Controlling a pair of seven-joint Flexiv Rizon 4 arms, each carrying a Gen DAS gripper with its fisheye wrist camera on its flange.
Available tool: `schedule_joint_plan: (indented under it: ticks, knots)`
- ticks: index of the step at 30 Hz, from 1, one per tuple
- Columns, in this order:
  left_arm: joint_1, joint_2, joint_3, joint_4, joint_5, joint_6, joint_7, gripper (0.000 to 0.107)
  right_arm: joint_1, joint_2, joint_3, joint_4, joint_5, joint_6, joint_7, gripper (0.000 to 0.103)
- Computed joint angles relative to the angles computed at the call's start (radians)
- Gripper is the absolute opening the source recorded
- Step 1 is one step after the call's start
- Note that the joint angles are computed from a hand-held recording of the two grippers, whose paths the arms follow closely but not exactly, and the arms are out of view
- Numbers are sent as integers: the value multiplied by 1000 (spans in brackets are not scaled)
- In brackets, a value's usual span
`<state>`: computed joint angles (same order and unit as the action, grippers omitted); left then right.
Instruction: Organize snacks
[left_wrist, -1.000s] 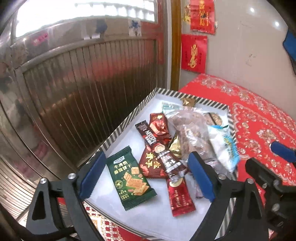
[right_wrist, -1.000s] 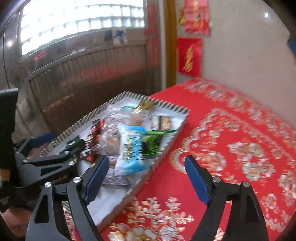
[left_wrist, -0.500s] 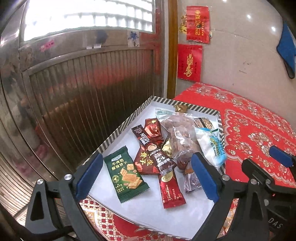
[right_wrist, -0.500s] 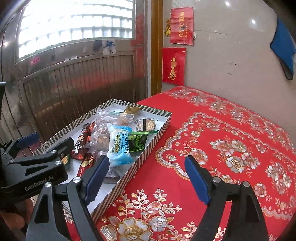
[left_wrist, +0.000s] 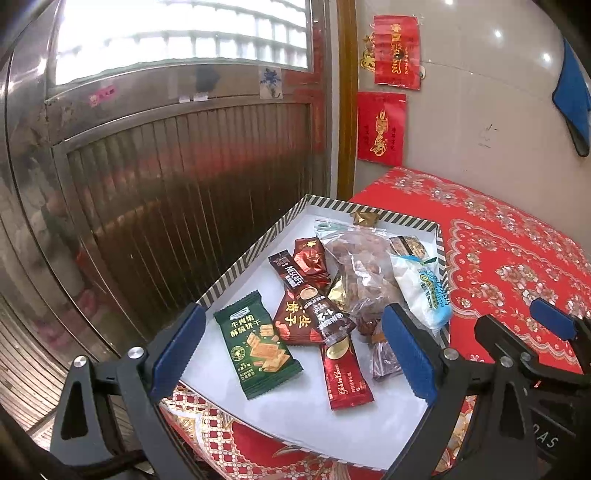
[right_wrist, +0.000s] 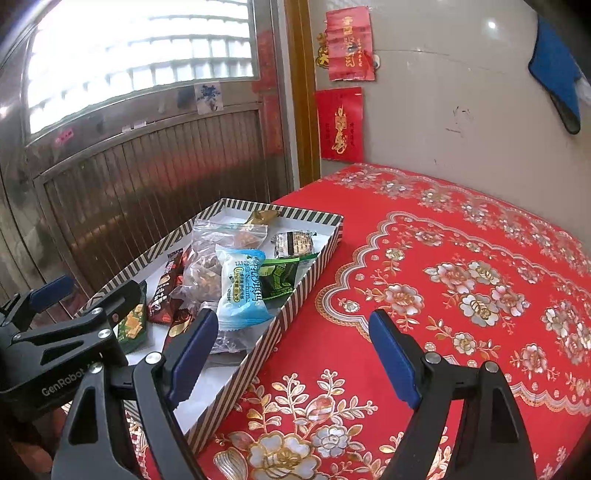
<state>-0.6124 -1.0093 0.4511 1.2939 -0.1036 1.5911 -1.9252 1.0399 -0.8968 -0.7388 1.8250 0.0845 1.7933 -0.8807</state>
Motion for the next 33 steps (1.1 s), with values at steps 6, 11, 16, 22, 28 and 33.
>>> schedule_joint_plan:
  ticks: [6, 11, 16, 22, 28, 33]
  knots:
    - [-30, -10, 52, -7, 3, -10, -14, 96, -51, 26, 63, -5, -7, 16, -12, 84]
    - [-10, -3, 24, -8, 16, -14, -14, 97, -50, 24, 65, -9, -8, 12, -24, 84]
    - [-13, -4, 32, -12, 26, -31, -27, 97, -52, 26, 69, -12, -8, 5, -24, 84]
    - [0, -2, 14, -16, 45, -32, -40, 97, -68, 32, 87, -18, -25, -5, -16, 84]
    - [5, 0, 9, -15, 57, -33, -46, 97, -75, 31, 95, -22, -35, -9, -6, 84]
    - [0, -1, 20, -18, 65, -40, -57, 97, -75, 30, 95, -24, -42, -11, -4, 84]
